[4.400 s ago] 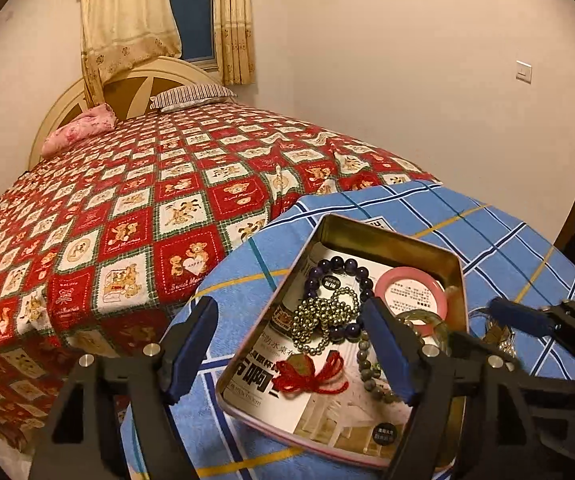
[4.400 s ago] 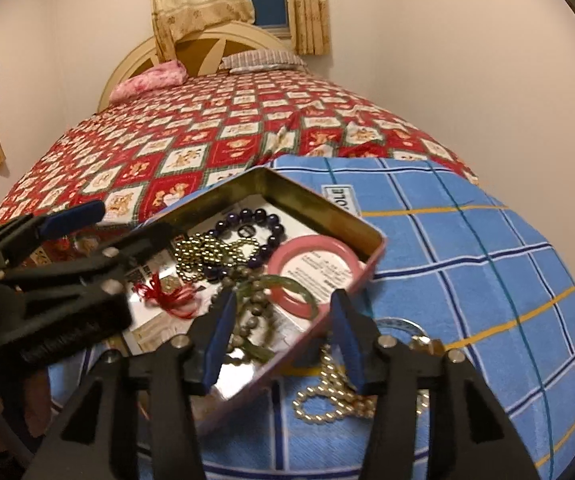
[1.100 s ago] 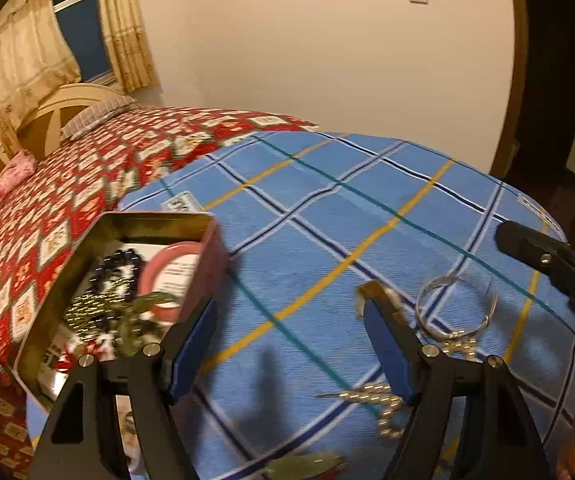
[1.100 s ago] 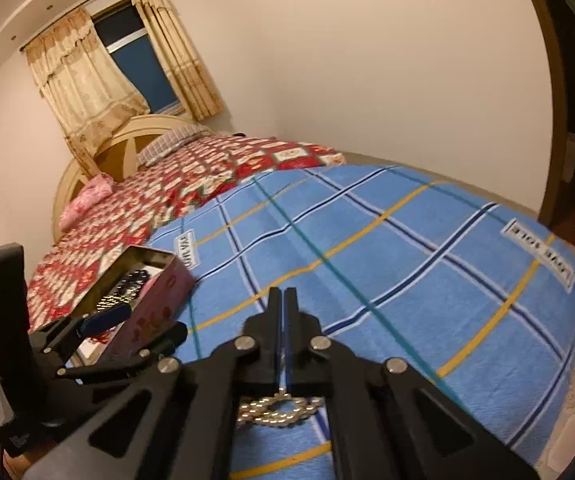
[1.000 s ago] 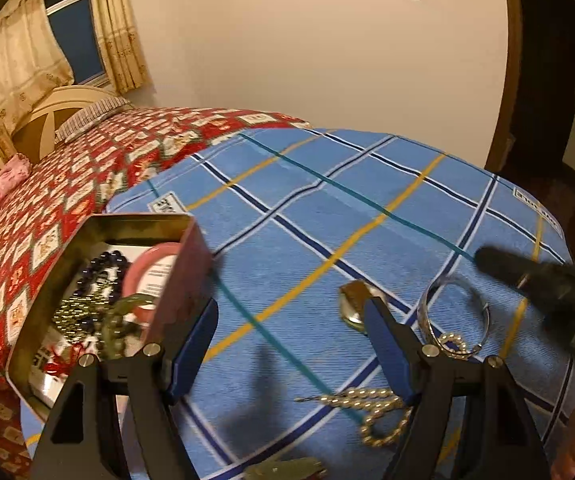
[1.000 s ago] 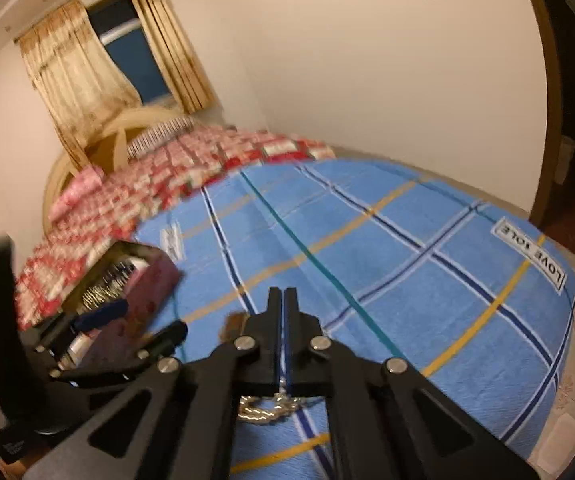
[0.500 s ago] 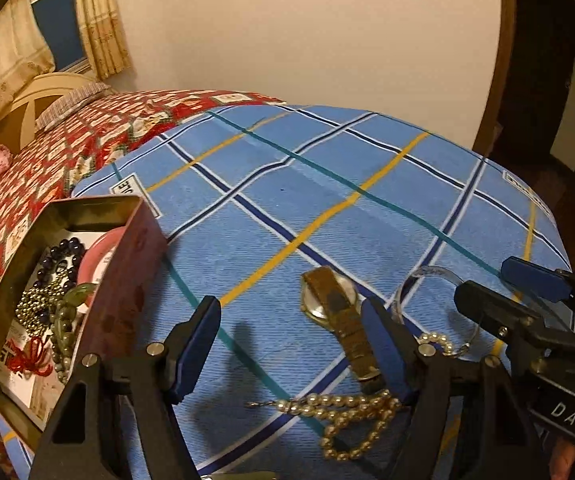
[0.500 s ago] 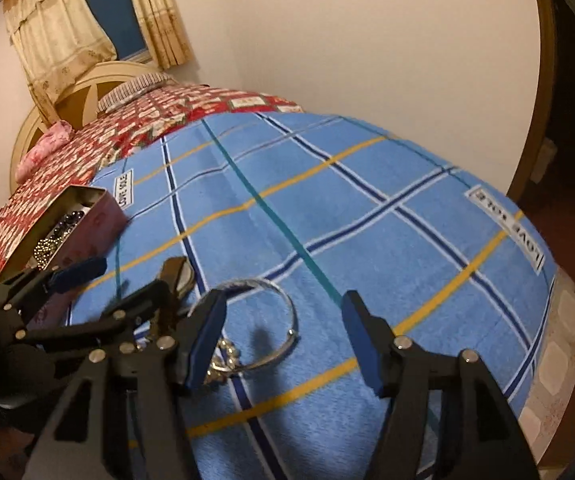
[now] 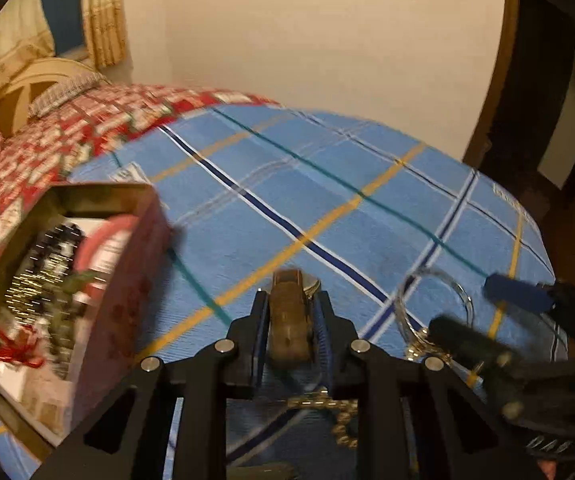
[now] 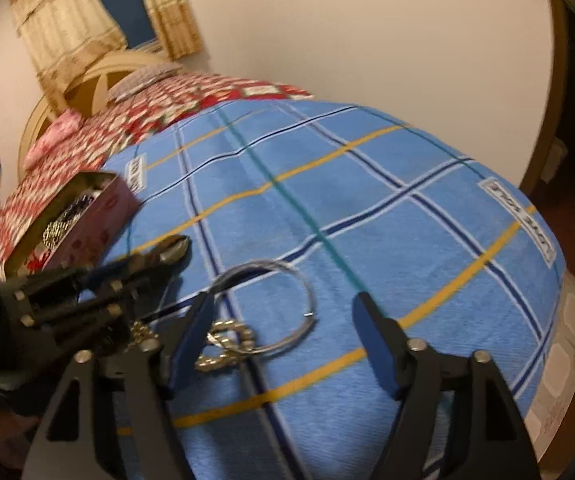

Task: Organize jewelry

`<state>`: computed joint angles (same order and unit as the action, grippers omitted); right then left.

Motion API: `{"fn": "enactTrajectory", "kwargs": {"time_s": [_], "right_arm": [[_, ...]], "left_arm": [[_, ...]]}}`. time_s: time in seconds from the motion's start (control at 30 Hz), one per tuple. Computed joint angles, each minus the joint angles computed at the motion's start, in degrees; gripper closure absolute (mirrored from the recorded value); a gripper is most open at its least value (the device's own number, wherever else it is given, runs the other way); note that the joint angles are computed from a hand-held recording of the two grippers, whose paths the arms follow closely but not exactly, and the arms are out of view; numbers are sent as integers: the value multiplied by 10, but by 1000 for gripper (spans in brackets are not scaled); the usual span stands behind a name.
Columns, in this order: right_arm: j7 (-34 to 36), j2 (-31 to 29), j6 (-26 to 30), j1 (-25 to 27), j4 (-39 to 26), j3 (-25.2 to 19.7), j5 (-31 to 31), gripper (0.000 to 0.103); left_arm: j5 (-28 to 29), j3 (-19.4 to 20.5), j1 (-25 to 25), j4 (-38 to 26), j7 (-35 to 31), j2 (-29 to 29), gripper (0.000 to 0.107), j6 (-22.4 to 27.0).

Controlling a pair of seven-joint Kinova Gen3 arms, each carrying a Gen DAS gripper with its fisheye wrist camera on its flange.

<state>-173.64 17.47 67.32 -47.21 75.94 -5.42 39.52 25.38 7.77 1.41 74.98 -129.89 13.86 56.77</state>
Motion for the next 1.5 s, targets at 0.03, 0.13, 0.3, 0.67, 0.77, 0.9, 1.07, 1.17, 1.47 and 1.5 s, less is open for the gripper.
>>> {"fn": "enactTrajectory", "kwargs": {"time_s": [0.03, 0.13, 0.3, 0.67, 0.77, 0.9, 1.07, 1.17, 1.47, 1.5], "right_arm": [[18, 6, 0, 4, -10, -3, -6, 24], [62, 29, 14, 9, -46, -1, -25, 22], [123, 64, 53, 11, -101, 16, -70, 30], [101, 51, 44, -20, -82, 32, -35, 32], [92, 50, 58, -28, -85, 32, -20, 32], [74, 42, 78, -35, -78, 31, -3, 32], [52, 31, 85, -31, -60, 23, 4, 32], [42, 27, 86, -28, -54, 19, 8, 32], [24, 16, 84, -21, -39, 9, 18, 32], [23, 15, 83, -20, -37, 8, 18, 32]], "left_arm": [[6, 0, -5, 0, -5, -3, 85, -1], [3, -3, -7, 2, -11, -6, 86, -12], [11, -1, -14, -9, -19, 3, 107, 3], [49, 2, -33, -10, -47, 7, 107, 16], [72, 8, -38, 9, -89, -6, 107, -5], [60, 11, -23, -10, -91, 10, 81, 13], [9, 7, 9, -27, -54, 31, 38, 11], [-40, 8, 36, -49, -40, 44, 38, 22], [-47, 31, 34, -111, -39, 89, 69, 84], [-47, 26, 37, -106, -46, 86, 70, 81]]}}
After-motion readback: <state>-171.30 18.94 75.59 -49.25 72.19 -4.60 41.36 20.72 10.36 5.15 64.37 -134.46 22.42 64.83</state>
